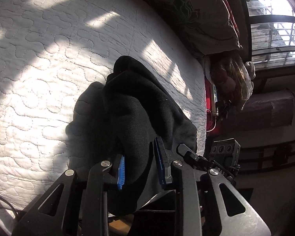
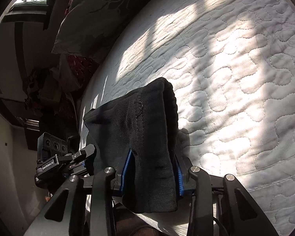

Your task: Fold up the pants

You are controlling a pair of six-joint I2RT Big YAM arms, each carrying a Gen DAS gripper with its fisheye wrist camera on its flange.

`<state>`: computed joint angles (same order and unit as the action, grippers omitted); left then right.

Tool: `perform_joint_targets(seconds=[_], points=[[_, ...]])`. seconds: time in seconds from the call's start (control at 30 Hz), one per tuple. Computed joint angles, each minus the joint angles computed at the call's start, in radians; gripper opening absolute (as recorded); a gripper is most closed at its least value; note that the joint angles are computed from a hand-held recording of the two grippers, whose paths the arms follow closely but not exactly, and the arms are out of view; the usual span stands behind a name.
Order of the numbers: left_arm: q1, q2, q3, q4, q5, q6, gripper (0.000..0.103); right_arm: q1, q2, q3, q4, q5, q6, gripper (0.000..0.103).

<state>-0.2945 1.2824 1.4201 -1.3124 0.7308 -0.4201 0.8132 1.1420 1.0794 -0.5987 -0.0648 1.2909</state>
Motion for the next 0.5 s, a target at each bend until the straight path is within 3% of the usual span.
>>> perform_joint_targets(seconds=[0.17, 0.3, 0.4, 0.5], points=[[0.018, 0.021, 0.073, -0.001, -0.022, 0.008, 0.023, 0.012, 0.044, 0.074, -0.008, -0.004, -0.022, 0.033], [0.067, 0.09, 0.2, 0.002, -0.055, 0.024, 0.023, -0.021, 0.121, 0.194, -0.012, -0.027, -0.082, 0.033], [0.076, 0.171, 0.306, -0.009, -0.142, 0.034, 0.023, -0.057, 0.219, 0.335, -0.049, -0.039, -0.162, 0.033], [0.038, 0.259, 0.383, -0.071, -0.414, 0.065, 0.023, -0.09, 0.331, 0.468, -0.104, -0.057, -0.223, 0.039]])
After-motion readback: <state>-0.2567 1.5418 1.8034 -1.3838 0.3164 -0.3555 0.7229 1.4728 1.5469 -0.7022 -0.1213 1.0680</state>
